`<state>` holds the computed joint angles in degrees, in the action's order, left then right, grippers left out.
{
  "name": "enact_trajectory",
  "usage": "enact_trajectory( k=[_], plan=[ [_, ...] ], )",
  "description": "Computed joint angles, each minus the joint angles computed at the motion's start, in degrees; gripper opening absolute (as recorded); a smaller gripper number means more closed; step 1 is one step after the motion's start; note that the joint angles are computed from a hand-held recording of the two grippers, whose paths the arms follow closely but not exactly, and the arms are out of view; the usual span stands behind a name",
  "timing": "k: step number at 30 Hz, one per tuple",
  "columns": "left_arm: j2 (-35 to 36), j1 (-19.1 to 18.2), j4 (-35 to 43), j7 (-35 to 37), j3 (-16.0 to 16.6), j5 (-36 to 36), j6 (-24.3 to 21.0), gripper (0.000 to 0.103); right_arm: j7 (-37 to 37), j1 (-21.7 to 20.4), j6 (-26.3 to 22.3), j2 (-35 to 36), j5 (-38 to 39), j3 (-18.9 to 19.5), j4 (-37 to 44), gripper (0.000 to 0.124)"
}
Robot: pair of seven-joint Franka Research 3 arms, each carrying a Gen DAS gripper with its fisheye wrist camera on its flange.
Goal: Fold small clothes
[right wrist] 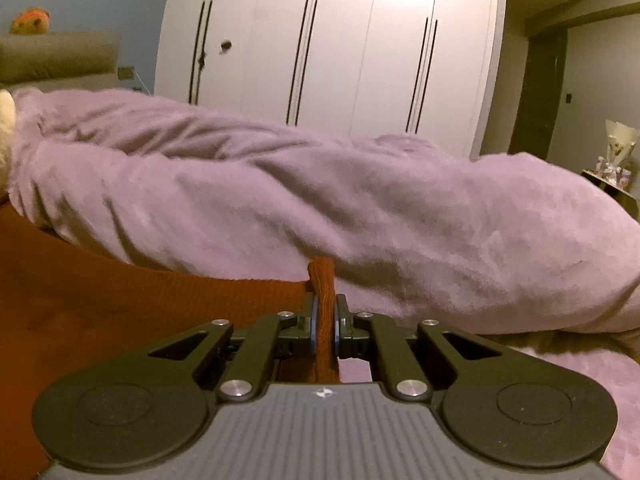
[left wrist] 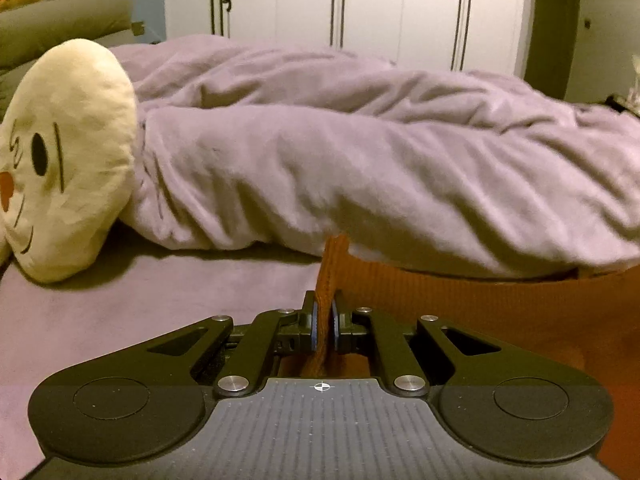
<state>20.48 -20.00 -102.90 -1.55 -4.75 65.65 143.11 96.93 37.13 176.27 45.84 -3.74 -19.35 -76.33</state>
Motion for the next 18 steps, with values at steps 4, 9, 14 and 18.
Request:
enact_trajectory(
  k=[4, 9, 14, 18],
  plan=[
    [2.78, -0.61, 1.87, 0.45, 0.51, 0.55, -1.33, 0.009, 2.7, 0.21, -3.97, 4.74, -0.58, -2.0, 5.66, 0.006],
    [4.32, -0.8, 3.37, 0.33, 1.46, -0.36, -1.65, 0.009, 4.92, -0.69, -7.05, 7.6, -3.82, -1.7, 9.77, 0.006],
    [5.23, -1.81, 5.73, 0.14, 2.25, 1.17, -3.63, 0.01, 9.89, 0.25, -8.6, 10.64, -7.74, -4.89, 14.87, 0.006],
    [7.89, -3.55, 9.52, 0.82, 2.92, 1.88, -10.16, 0.009, 14.18, -0.63, -11.83, 14.72, -10.05, -5.87, 22.25, 0.006]
  ],
)
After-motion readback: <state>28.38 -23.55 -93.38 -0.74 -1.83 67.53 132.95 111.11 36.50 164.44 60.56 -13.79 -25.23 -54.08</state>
